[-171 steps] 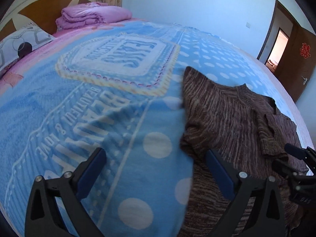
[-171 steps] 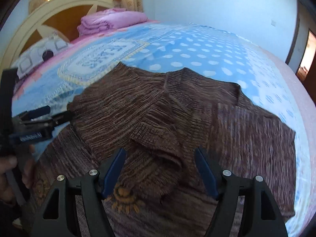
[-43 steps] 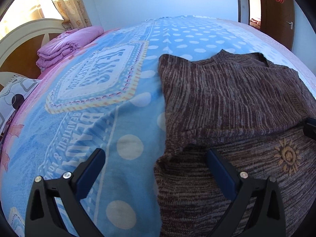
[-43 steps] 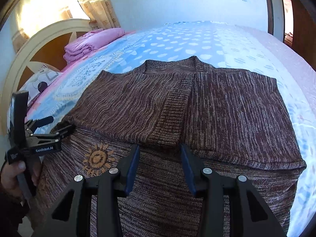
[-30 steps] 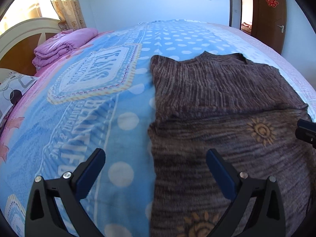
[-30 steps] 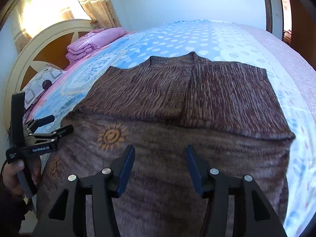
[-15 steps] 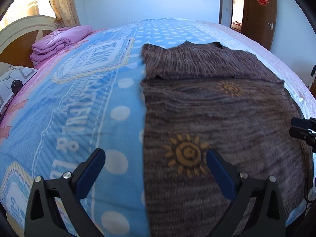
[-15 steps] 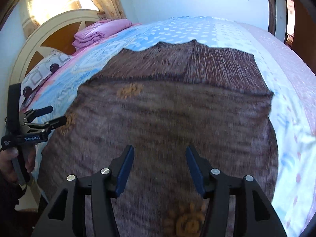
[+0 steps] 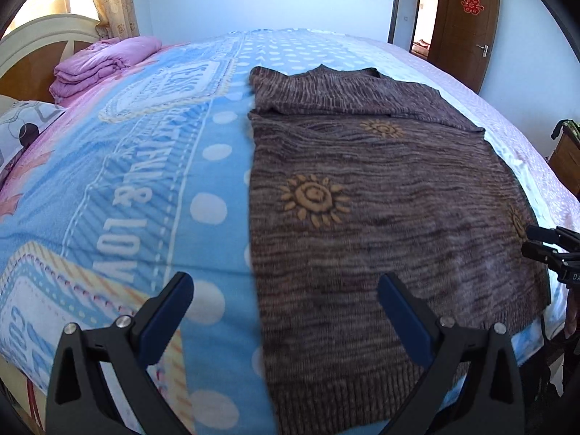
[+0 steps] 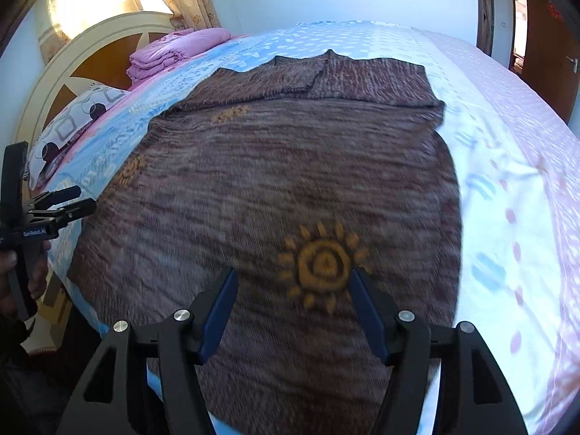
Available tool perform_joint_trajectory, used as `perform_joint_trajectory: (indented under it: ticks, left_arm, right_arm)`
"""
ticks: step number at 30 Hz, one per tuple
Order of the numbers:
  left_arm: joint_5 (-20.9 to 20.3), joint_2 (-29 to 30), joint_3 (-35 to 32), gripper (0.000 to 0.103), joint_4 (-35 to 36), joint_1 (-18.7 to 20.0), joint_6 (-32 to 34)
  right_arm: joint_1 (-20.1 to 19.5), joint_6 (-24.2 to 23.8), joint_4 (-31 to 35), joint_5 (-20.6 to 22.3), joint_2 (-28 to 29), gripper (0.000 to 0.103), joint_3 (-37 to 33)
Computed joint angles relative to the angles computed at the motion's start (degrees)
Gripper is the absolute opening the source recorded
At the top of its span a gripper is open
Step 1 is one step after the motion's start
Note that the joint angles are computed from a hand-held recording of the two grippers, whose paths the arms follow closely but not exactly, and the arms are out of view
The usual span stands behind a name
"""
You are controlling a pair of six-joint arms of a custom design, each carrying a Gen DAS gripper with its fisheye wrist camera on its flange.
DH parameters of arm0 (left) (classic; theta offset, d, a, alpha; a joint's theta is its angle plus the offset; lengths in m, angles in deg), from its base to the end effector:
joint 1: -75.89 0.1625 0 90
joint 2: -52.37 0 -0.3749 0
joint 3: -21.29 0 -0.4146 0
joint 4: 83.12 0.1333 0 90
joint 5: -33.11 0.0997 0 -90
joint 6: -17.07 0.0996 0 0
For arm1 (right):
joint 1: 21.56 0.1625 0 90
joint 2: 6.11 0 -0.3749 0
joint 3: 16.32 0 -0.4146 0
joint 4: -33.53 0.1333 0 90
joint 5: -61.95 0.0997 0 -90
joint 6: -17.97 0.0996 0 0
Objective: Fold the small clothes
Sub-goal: 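Open the right tool and withdraw both tools from the sweater, then move both tools to the sweater hem and close them on it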
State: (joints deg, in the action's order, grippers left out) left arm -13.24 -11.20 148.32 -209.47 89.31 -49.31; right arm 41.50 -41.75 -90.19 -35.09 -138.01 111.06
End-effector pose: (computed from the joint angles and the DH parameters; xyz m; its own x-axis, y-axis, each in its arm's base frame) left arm -0.3500 -0.2912 0.0177 -0.7380 0.1220 -0.6637 0.4734 0.7945 -0.3804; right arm -0.0291 -0.3245 0.4583 -0.7361 -0.3438 0.5831 -0.5549 0.7998 -0.2290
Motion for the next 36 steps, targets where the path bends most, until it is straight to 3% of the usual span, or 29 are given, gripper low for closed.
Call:
perform_joint_trajectory:
  ticks: [3,11,24,33,35,36]
  left_arm:
    - [-1.7,-0.7,1.1,0.101,-0.2,-1.3,-0.9]
    - [-8.4,-3.5,5.4,0.082,-3.9,-2.7,-3.7]
    - [-9.7,-3.6,7.6,0.054,-5.9,-6.2,-7.2]
    - [-9.4,-4.3,9.5,0.051,-8.9,-6.7,-6.5]
    - [-9.4,-4.4,9.6,0.032,-9.2,-6.8,-5.9]
    - [-9.8,-4.5,9.7,0.014,-9.8,-6.6,-5.2]
  right_arm:
    - [-1.9,-1.7,1.3,0.7,-2.4,0.065,0.8]
    - [-9.3,-7.8,5.7,5.3,-9.2,0.066,2.4]
    - [-17.0,-11.3,10.9,12.0,-13.0,0.066,1.6]
    - [-24.0,-11.0,14.6,16.5,-13.3,0.066,-2.1]
    - [-26.4,-11.6,15.5,17.7,-13.8,0.066,-2.5]
    - [-27.7,-12.2,16.4,18.2,-14.2,0.066,-2.8]
